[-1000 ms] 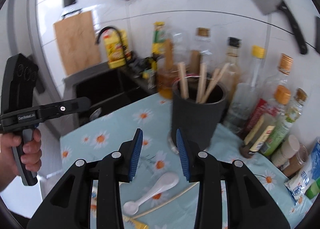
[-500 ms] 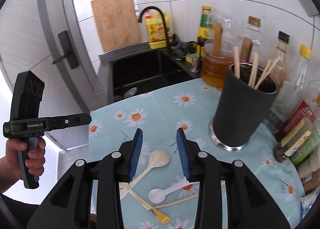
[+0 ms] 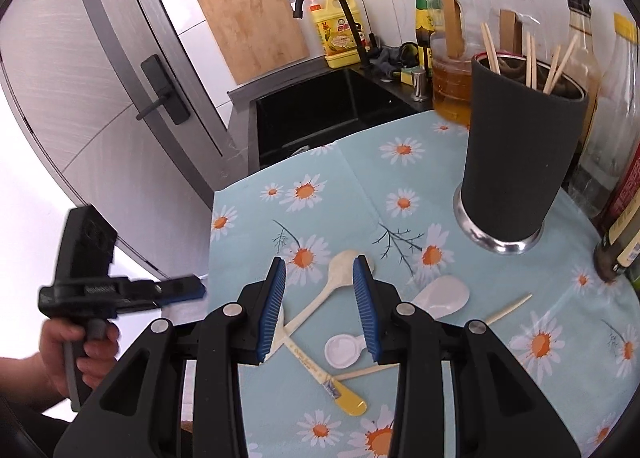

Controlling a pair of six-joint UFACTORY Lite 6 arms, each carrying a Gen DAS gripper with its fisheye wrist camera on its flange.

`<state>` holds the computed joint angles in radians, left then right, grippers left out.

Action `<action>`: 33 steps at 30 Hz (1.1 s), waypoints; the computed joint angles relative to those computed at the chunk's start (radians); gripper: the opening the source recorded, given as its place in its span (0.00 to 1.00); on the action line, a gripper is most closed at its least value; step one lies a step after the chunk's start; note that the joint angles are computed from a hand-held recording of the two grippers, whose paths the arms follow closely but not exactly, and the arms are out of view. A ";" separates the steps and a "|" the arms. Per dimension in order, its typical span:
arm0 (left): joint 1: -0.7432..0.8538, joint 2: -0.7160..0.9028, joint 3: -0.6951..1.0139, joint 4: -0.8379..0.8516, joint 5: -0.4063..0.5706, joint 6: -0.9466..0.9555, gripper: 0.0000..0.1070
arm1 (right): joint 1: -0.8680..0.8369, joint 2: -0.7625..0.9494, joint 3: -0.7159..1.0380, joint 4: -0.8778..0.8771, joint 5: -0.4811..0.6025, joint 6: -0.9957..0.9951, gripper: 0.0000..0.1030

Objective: Organize utensils
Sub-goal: 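Move both open grippers back down over the white spoons, then close the left gripper on the handle of a white spoon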

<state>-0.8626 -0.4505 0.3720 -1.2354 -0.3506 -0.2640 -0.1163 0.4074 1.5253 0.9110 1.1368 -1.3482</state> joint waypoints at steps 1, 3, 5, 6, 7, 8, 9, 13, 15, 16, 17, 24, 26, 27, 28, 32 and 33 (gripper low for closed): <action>-0.013 0.033 0.014 0.038 -0.013 -0.055 0.27 | -0.008 0.007 0.005 0.001 0.013 -0.004 0.35; -0.034 0.094 0.052 0.036 -0.031 -0.064 0.27 | -0.020 0.023 0.019 -0.001 0.032 -0.010 0.35; -0.045 0.143 0.080 0.033 -0.042 -0.076 0.27 | -0.038 0.043 0.031 0.000 0.051 -0.017 0.36; -0.047 0.171 0.093 0.048 -0.047 -0.103 0.27 | -0.048 0.054 0.037 -0.001 0.060 -0.017 0.36; -0.044 0.192 0.105 0.045 -0.046 -0.108 0.27 | -0.060 0.074 0.051 -0.006 0.071 -0.016 0.36; -0.040 0.212 0.117 0.036 -0.045 -0.109 0.27 | -0.065 0.085 0.057 -0.009 0.073 -0.015 0.36; -0.037 0.230 0.128 0.038 -0.048 -0.128 0.27 | -0.074 0.102 0.067 -0.015 0.078 -0.011 0.36; -0.015 0.293 0.176 -0.012 -0.046 -0.104 0.27 | -0.120 0.196 0.150 -0.033 0.124 0.001 0.36; -0.001 0.335 0.200 -0.005 -0.035 -0.132 0.27 | -0.137 0.247 0.207 -0.041 0.149 0.021 0.36; 0.005 0.351 0.208 0.007 -0.030 -0.151 0.26 | -0.148 0.286 0.250 -0.045 0.169 0.042 0.36; 0.000 0.360 0.213 0.004 -0.043 -0.160 0.27 | -0.156 0.319 0.288 -0.050 0.187 0.061 0.36; -0.015 0.428 0.304 -0.247 -0.060 0.105 0.16 | -0.178 0.497 0.486 -0.083 0.276 0.198 0.36; -0.021 0.449 0.332 -0.369 -0.066 0.238 0.05 | -0.177 0.527 0.520 -0.087 0.295 0.236 0.36; -0.026 0.453 0.334 -0.385 -0.074 0.254 0.05 | -0.175 0.529 0.519 -0.091 0.289 0.245 0.36; -0.028 0.451 0.329 -0.384 -0.077 0.251 0.04 | -0.174 0.537 0.526 -0.091 0.291 0.255 0.36; -0.031 0.447 0.316 -0.343 -0.083 0.210 0.04 | -0.163 0.606 0.611 -0.077 0.337 0.344 0.36; -0.028 0.448 0.317 -0.336 -0.081 0.210 0.04 | -0.162 0.630 0.644 -0.069 0.360 0.376 0.36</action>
<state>-0.8908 -0.0021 0.6891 -1.5713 -0.4318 -0.0537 -0.2778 1.0377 2.1693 0.8419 1.4970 -0.9726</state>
